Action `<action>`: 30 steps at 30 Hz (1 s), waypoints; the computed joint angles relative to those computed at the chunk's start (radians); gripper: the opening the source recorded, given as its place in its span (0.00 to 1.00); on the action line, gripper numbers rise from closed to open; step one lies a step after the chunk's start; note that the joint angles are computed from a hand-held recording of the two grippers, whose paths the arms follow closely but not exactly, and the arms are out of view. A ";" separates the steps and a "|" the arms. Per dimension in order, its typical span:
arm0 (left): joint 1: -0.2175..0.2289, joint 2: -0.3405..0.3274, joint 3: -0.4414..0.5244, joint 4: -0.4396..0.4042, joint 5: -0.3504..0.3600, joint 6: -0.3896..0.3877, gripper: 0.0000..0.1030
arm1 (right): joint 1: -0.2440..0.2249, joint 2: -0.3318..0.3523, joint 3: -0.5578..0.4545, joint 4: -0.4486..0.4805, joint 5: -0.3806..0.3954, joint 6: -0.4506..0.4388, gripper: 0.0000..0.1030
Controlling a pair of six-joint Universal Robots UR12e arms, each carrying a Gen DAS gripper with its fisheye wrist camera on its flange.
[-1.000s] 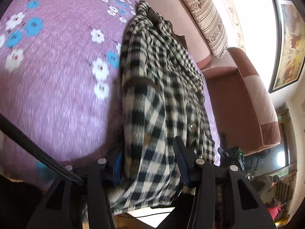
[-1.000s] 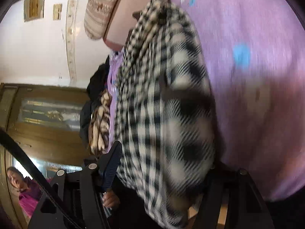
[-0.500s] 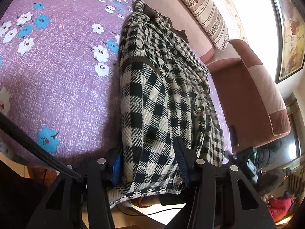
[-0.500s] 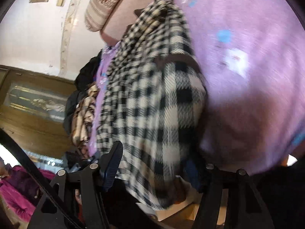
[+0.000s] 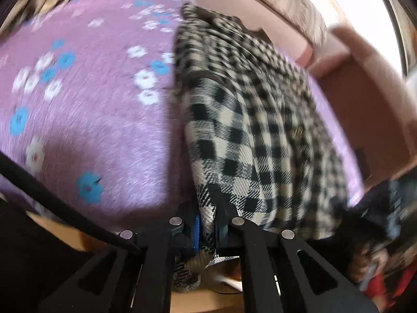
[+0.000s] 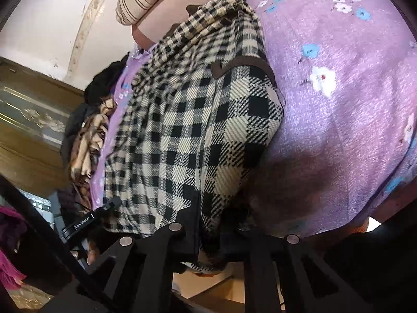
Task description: Fold large clothes
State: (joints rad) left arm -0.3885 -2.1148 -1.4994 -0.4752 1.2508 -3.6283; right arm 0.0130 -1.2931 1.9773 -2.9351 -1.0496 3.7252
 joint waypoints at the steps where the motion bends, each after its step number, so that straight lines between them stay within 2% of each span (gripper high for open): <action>1: 0.007 0.006 -0.009 0.012 -0.011 -0.016 0.06 | -0.001 -0.005 0.001 -0.001 -0.002 -0.003 0.11; 5: 0.022 0.034 -0.030 0.048 -0.031 -0.030 0.06 | -0.007 -0.024 -0.007 -0.014 0.003 -0.015 0.10; 12: 0.025 0.018 0.060 0.031 -0.072 -0.002 0.06 | -0.018 -0.025 -0.091 -0.016 0.006 -0.075 0.10; 15: 0.029 -0.026 0.159 0.004 -0.069 0.003 0.06 | -0.018 0.001 -0.156 -0.010 -0.025 -0.085 0.10; 19: 0.029 -0.099 0.306 -0.052 -0.008 0.025 0.06 | -0.022 0.050 -0.257 0.006 -0.091 -0.103 0.10; 25: 0.045 -0.262 0.584 -0.182 0.047 -0.019 0.06 | -0.032 0.152 -0.417 0.065 -0.174 -0.098 0.10; 30: 0.055 -0.394 0.813 -0.287 0.103 -0.028 0.06 | -0.036 0.245 -0.559 0.165 -0.251 -0.109 0.10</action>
